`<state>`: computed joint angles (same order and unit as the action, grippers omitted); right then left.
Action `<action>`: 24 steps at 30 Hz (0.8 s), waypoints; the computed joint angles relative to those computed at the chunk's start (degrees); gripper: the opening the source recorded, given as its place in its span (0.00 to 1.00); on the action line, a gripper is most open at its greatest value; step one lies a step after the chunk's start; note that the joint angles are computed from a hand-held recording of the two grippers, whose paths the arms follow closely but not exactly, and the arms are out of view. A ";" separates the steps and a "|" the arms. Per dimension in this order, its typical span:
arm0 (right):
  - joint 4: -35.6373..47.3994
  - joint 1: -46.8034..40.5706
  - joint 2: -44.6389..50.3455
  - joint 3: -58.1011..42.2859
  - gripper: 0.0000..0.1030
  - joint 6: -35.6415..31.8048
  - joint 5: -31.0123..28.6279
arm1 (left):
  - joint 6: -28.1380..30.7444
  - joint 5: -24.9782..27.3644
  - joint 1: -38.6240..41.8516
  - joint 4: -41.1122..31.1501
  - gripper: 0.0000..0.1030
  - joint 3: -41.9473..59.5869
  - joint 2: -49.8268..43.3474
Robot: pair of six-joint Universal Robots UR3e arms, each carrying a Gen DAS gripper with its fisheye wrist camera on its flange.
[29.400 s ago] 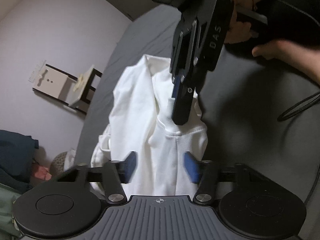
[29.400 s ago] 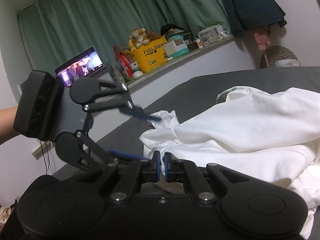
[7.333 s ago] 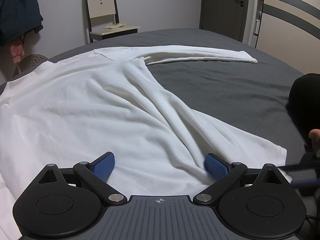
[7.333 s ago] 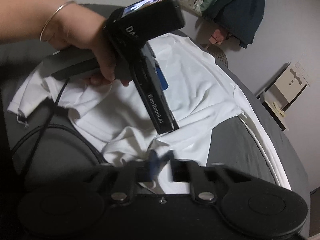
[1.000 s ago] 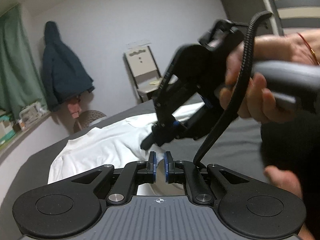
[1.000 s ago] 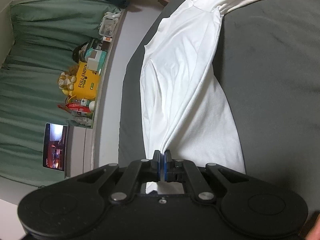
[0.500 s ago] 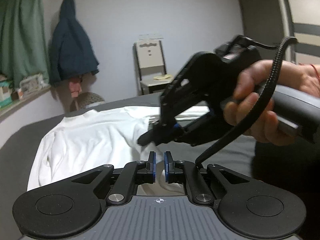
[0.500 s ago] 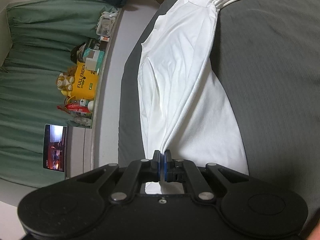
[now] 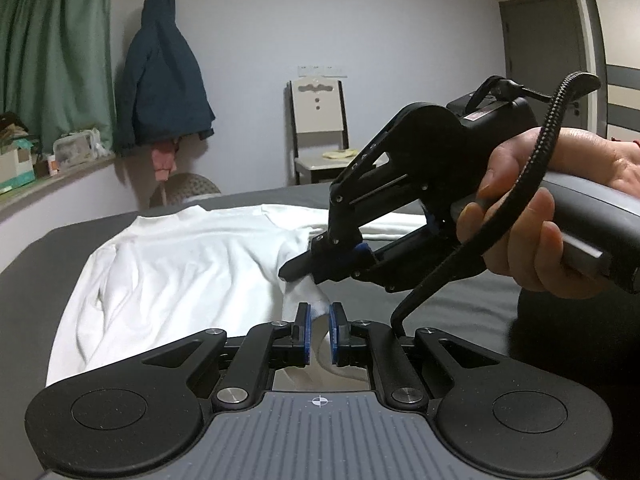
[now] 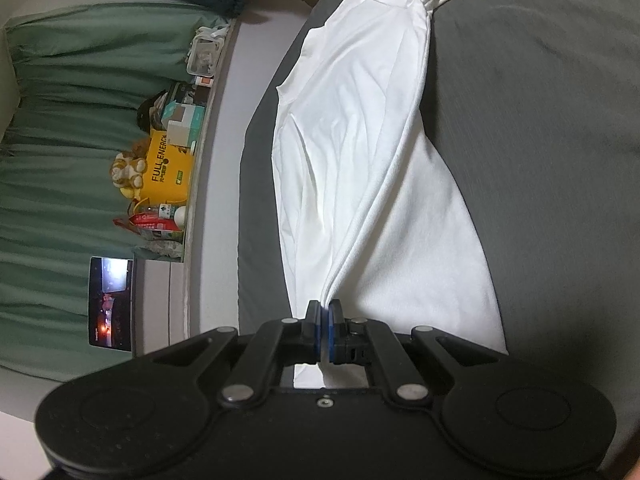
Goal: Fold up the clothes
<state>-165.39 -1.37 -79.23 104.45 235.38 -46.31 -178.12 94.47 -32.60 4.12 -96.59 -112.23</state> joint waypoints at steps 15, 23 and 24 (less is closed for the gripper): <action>0.30 0.29 0.98 -1.47 0.05 0.51 0.50 | -0.86 2.01 0.97 3.55 1.00 -1.09 -0.94; -1.11 -0.35 0.00 0.63 0.05 0.63 0.84 | -2.74 -5.32 3.71 8.21 1.00 -4.36 -1.39; -1.36 -0.36 0.04 0.77 0.05 0.69 0.89 | -2.54 -7.32 4.42 7.29 1.00 -4.25 -1.37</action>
<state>-166.74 -1.73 -79.18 105.22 236.07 -45.42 -180.65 87.15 -28.18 11.41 -100.84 -113.60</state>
